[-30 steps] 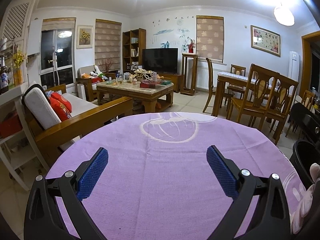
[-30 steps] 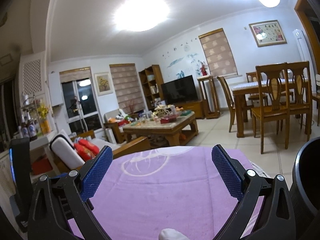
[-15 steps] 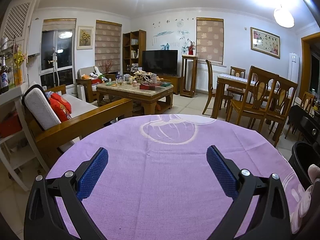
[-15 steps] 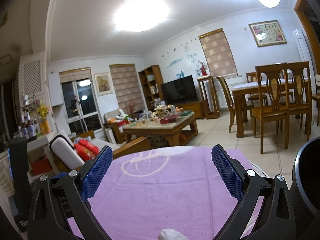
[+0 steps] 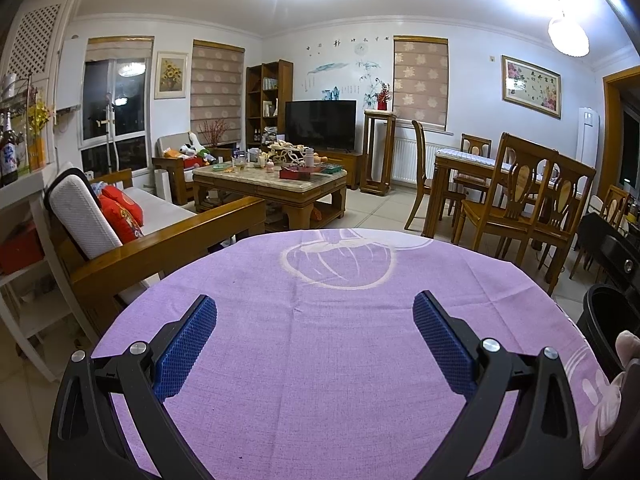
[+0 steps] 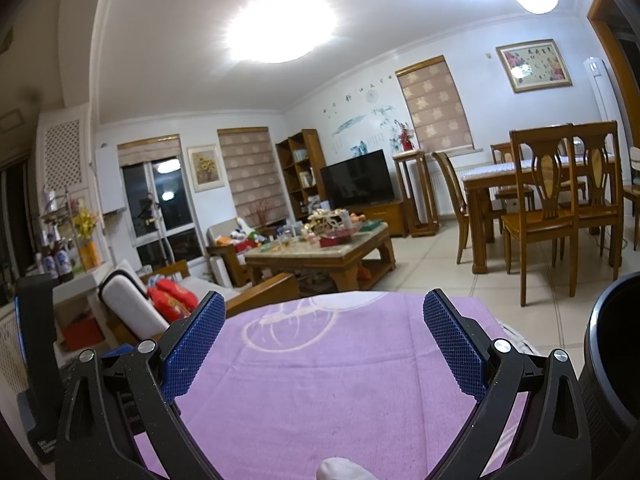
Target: Collect trash
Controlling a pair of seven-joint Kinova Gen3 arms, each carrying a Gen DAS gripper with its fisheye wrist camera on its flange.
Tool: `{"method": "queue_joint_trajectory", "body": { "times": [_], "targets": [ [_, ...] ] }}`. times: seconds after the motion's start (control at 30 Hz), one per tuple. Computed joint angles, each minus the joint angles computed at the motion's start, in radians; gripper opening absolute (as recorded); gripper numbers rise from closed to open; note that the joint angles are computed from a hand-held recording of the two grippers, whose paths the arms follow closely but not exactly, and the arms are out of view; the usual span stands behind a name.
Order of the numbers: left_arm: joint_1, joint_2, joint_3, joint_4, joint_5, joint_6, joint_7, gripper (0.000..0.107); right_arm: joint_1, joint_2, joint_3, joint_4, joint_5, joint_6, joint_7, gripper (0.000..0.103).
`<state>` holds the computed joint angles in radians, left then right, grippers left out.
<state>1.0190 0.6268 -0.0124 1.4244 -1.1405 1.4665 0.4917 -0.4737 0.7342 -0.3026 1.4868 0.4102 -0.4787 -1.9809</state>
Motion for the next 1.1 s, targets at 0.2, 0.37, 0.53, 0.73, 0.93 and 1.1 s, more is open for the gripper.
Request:
{"method": "queue_joint_trajectory", "body": {
  "times": [0.2,0.37,0.53,0.73,0.93,1.1],
  "targets": [
    [0.002,0.003,0.0,-0.001,0.001,0.002,0.005,0.098,0.0,0.0,0.001,0.0,0.001,0.0,-0.002,0.098],
    [0.001,0.002,0.0,0.0,0.001,0.0,0.003,0.098,0.0,0.0,0.001,0.0,0.002,-0.001,-0.003,0.098],
    [0.003,0.004,0.0,0.0,0.001,0.0,0.006,0.098,-0.001,0.0,0.001,-0.001,0.002,0.0,-0.003,0.098],
    [0.005,0.005,-0.001,-0.002,0.0,0.002,0.006,0.098,0.001,0.0,0.001,0.0,0.004,0.0,-0.005,0.098],
    [0.009,0.007,-0.004,-0.009,-0.011,0.005,0.005,0.098,0.008,0.001,-0.008,-0.007,0.018,0.014,-0.016,0.098],
    [0.002,0.007,-0.004,-0.017,-0.009,-0.002,-0.004,0.098,0.013,0.001,-0.011,-0.007,0.025,0.014,-0.022,0.098]
  ]
}}
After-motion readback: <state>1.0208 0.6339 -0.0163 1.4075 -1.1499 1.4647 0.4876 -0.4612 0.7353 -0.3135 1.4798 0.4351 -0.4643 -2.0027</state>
